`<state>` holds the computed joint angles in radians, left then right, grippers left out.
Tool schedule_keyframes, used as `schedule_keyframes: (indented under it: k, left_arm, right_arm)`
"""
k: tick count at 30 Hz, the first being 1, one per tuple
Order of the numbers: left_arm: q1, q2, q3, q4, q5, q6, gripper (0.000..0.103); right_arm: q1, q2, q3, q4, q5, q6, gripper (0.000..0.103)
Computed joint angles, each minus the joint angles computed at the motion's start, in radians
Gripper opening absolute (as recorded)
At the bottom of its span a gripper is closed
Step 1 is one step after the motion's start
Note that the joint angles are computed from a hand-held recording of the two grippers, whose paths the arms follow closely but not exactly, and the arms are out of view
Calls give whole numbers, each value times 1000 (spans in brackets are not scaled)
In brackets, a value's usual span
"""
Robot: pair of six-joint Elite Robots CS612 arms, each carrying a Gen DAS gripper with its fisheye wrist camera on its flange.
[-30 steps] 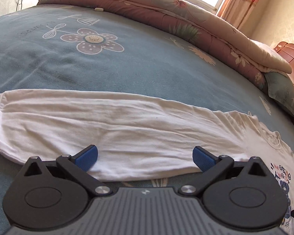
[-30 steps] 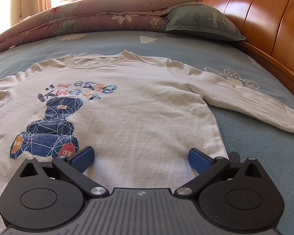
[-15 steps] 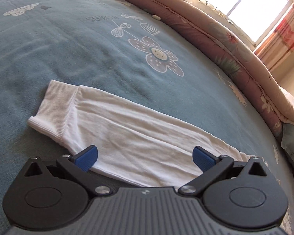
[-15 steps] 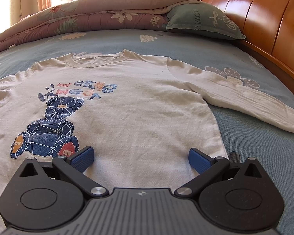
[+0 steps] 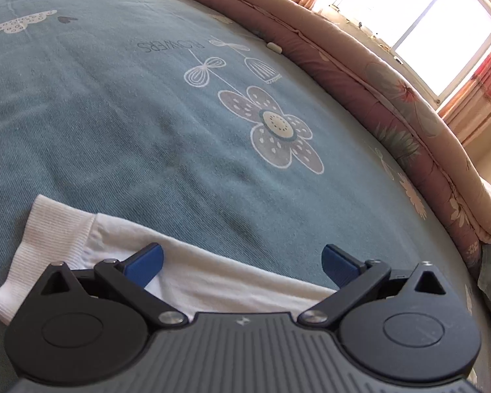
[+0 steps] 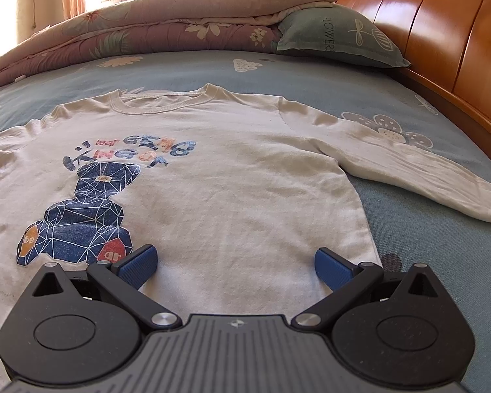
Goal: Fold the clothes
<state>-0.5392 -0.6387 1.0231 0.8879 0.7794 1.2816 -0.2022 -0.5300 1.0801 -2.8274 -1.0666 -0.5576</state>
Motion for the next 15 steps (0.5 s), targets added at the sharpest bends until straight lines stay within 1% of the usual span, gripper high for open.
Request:
schedule_keyframes:
  k: [1, 3, 5, 6, 8, 10, 12, 13, 15]
  left_arm:
    - [2, 3, -11, 18, 7, -17, 102]
    - [-6, 0, -21, 24, 5, -22, 102]
    - [-22, -16, -11, -19, -1, 43, 102]
    - [-29, -18, -13, -22, 9, 77, 102]
    - [-39, -16, -18, -4, 44, 109, 102]
    - [-44, -12, -13, 31, 87, 65, 102]
    - [-53, -21, 2, 36, 96, 41, 102]
    - [-56, -18, -16, 66, 109, 24, 102]
    - [-67, -15, -56, 81, 108, 73, 102]
  right_arm:
    - [0, 0, -1, 0, 1, 0, 103]
    - [0, 0, -1, 0, 1, 1, 103]
    - [0, 0, -1, 2, -1, 0, 103]
    - [0, -1, 0, 2, -2, 0, 103]
    - [1, -2, 0, 5, -4, 2, 103]
    - [1, -2, -1, 9, -7, 3, 103]
    - [2, -3, -3, 16, -10, 2, 103]
    - [2, -3, -4, 20, -11, 2, 103]
    - [2, -3, -7, 28, -12, 2, 103]
